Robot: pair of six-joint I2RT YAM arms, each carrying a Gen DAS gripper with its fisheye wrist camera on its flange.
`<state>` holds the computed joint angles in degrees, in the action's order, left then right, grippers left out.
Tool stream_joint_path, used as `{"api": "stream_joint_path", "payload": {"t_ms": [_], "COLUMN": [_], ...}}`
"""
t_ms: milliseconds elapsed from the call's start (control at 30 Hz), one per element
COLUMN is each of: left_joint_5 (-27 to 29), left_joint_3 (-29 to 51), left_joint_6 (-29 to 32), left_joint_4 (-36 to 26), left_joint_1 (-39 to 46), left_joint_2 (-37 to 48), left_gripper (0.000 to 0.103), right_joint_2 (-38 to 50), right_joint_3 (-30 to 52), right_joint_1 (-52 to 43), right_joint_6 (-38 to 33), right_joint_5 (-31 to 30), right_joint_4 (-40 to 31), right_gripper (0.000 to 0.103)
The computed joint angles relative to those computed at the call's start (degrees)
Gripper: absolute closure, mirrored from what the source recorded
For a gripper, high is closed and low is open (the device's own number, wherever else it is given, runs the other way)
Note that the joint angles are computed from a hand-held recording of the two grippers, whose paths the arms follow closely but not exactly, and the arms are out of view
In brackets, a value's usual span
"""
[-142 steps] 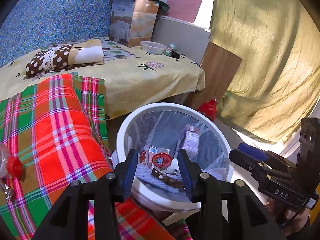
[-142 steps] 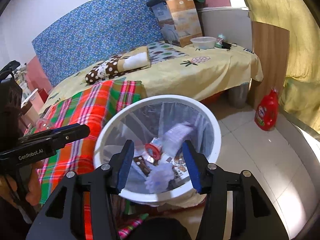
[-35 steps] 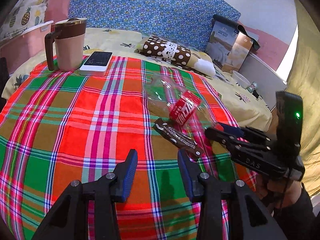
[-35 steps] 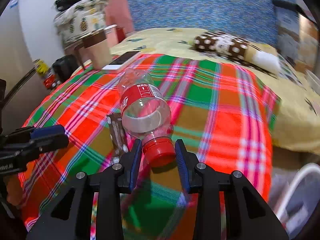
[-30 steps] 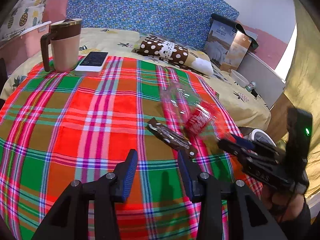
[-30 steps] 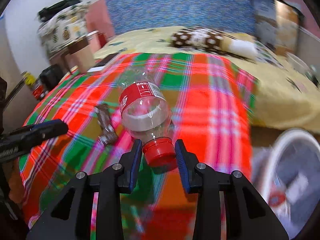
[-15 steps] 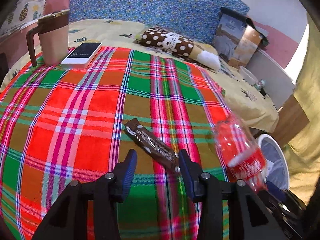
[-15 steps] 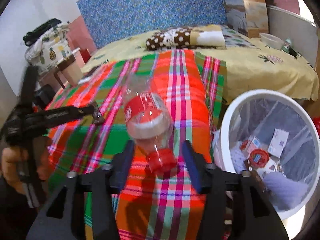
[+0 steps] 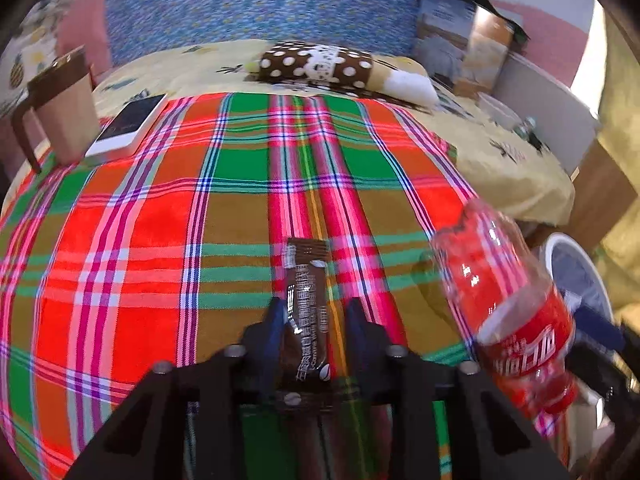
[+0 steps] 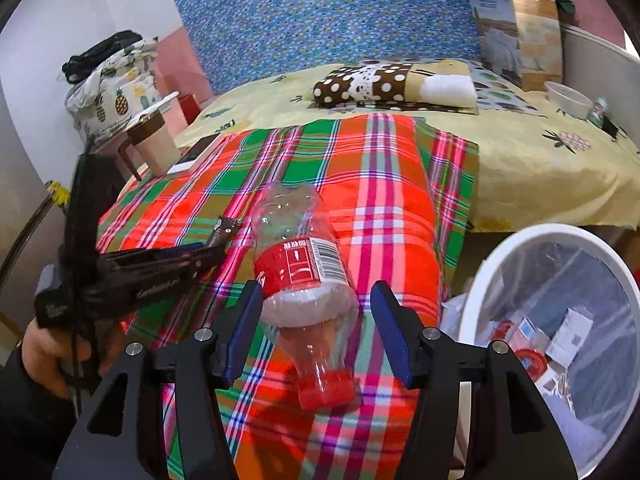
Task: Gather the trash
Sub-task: 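Grasp the brown snack bar wrapper with the left tool while the right tool grasps the Coca-Cola bottle, then carry the Coca-Cola bottle with the right tool while the left tool carries the snack wrapper over the bin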
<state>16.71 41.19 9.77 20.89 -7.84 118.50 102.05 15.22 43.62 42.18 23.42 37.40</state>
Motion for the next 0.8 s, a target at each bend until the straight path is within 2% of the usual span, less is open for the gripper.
{"api": "stream_joint_path", "payload": {"t_ms": [67, 133, 367, 567, 800], "left_joint_5": [1.3, 2.9, 6.3, 4.1, 2.7], "left_joint_3": [-1.0, -1.7, -2.3, -2.8, -3.9], "left_joint_6": [2.9, 5.1, 6.9, 6.6, 7.1], "left_joint_4": [-0.4, -0.9, -2.1, 0.3, 2.4], "left_joint_1": [1.2, 2.5, 5.3, 3.8, 3.1], "left_joint_2": [-0.6, -1.2, -1.5, -1.1, -1.1], "left_gripper": [0.081, 0.081, 0.081, 0.081, 0.081], "right_joint_2": [0.2, 0.4, 1.8, 4.0, 4.2], "right_joint_3": [1.1, 2.5, 7.9, 11.0, 11.8], "right_joint_1": [-0.3, -0.9, -3.4, -4.2, -3.9], "right_joint_6": [-1.3, -2.8, -7.5, -9.9, -7.2], "right_joint_5": [-0.6, -1.3, -4.7, -6.6, -6.6], "right_joint_4": [-1.1, -2.2, -10.2, -13.7, -15.2], "right_gripper": [0.045, 0.045, 0.04, 0.039, 0.039]}}
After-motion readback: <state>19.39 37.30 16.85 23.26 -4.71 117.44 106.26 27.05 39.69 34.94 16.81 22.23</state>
